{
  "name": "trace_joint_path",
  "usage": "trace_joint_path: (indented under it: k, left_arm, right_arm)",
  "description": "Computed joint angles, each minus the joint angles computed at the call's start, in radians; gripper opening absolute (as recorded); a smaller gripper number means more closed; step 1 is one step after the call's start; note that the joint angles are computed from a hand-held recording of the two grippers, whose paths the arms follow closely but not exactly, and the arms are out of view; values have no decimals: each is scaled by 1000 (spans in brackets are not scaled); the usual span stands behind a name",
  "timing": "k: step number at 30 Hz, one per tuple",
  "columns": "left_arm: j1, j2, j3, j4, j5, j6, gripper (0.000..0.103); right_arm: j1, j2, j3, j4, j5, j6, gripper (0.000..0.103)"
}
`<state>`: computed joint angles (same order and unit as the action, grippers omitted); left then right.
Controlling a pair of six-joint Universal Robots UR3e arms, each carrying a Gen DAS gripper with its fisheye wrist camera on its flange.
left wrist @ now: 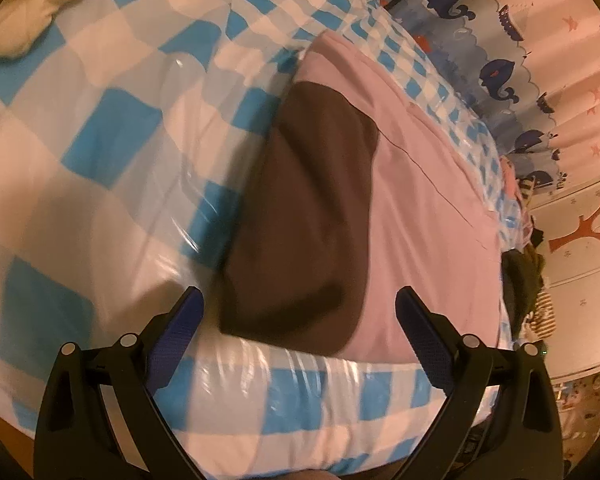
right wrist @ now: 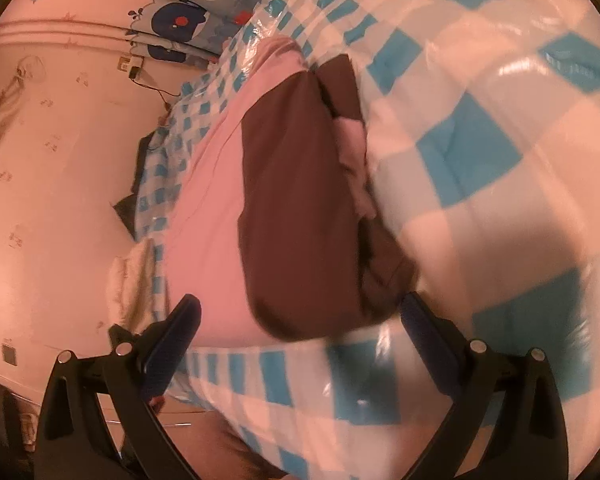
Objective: Fold large clothes
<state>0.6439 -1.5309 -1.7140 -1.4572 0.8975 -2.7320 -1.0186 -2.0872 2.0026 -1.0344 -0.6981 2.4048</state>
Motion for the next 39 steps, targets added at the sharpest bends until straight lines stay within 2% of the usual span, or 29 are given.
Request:
trace_joint_path:
  k: [4,11,15,20,23,24,26,28,29,32,35,39]
  left_arm:
    - [-7,24,-32,-19,-10,3,93]
    - [-4,3,-54,-16,-1,-26,93]
    - [12,-14,-98,-6,-35,-30,93]
    - [-40,-26,-125,90,-58,-120,93]
    - [-46,29,-154,144,-84,-151,93]
    - [-41,39,-160,144,-97,-148,93]
    - [-40,24,-157,136,-96,-145,93]
    - [-32,-9,-161,110,-94,-122,93]
    - [-24,-15,-165,93,-96,-106,93]
    - [-34,-22,-180,130,-102,-136,93]
    - [-30,25,-173,145,-156,-153,93]
    - [-87,-35,-134,222,-113,-217,93]
  right_arm:
    - [3,-23,29,15,19,5,96]
    - [81,-17,72,-147,9,143,96]
    - [90,-13,85,-174,23,170,96]
    - [92,-14,72,-153,100,199,98]
    - [57,-28,53,-61,154,128,98]
    - [60,-24,61,-80,143,145,98]
    - [120,11,98,-235,83,267,98]
    - [156,26,139,-342,53,321,98]
    - [168,28,156,-386,58,347,98]
    - [161,18,164,-386,143,357,98]
    - [179,-10,111,-390,197,360,98]
    - [302,153,100,-634,63,539,98]
